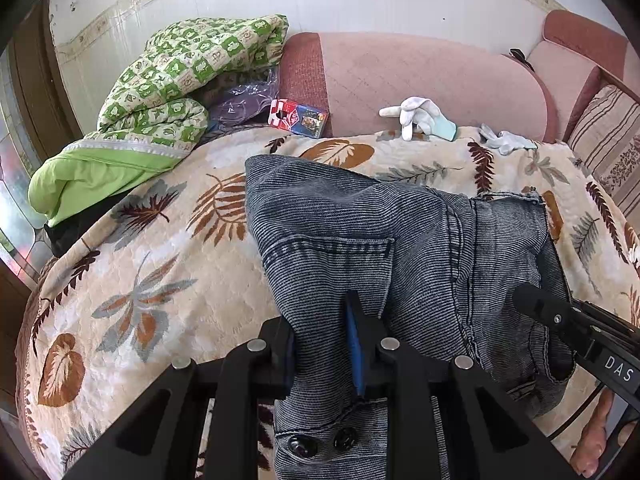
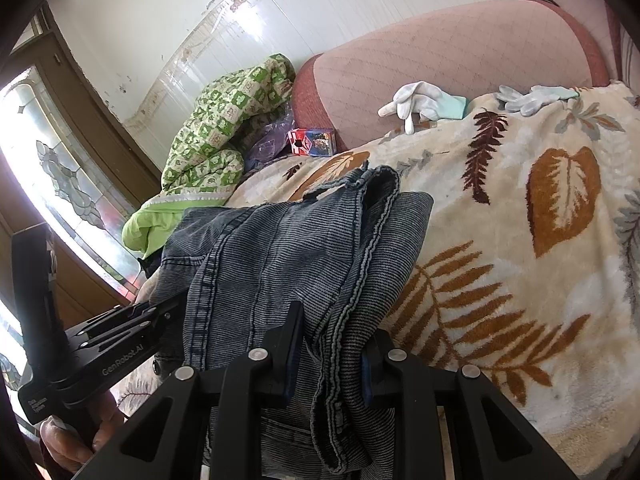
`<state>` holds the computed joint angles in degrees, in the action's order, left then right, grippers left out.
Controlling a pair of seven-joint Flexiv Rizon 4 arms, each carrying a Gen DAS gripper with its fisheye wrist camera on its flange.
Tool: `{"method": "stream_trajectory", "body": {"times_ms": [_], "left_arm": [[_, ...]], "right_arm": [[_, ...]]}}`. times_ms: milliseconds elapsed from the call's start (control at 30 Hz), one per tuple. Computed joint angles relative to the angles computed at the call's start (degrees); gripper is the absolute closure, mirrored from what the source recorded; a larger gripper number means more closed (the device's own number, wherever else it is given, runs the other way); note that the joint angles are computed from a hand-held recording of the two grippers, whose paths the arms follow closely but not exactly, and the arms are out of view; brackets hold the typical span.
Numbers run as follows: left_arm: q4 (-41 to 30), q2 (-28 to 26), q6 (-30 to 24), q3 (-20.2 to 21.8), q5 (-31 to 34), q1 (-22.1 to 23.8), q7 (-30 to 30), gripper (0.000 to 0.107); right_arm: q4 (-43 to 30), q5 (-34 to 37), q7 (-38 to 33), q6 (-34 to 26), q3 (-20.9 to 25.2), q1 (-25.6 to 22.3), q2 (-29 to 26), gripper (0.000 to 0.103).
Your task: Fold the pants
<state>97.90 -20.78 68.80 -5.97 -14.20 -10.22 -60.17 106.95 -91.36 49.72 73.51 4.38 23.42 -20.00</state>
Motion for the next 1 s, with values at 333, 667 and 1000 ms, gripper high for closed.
{"method": "stream_trajectory", "body": {"times_ms": [333,667,1000], "left_arm": [[-2.31,-1.89,-1.39,2.07,3.54,-1.20,-3.09,0.081],[-5.02,-3.38,2.76,7.58,14.67,-4.22,-12.86,0.026],[-2.18,0.48,8.41,6.91,16.40,-2.94,-15.54,0.016]], "right_arm": [[-0.05,4.55,-4.40,-1.23,-0.23,1.12,-0.91,0.078],[0.95,15.89,-13.37,-5.33,-1.71,5.38,-1.13,0.036],[3.94,8.39,-6.99,-11.32,-0.23,5.35,3.43,0.036]]}}
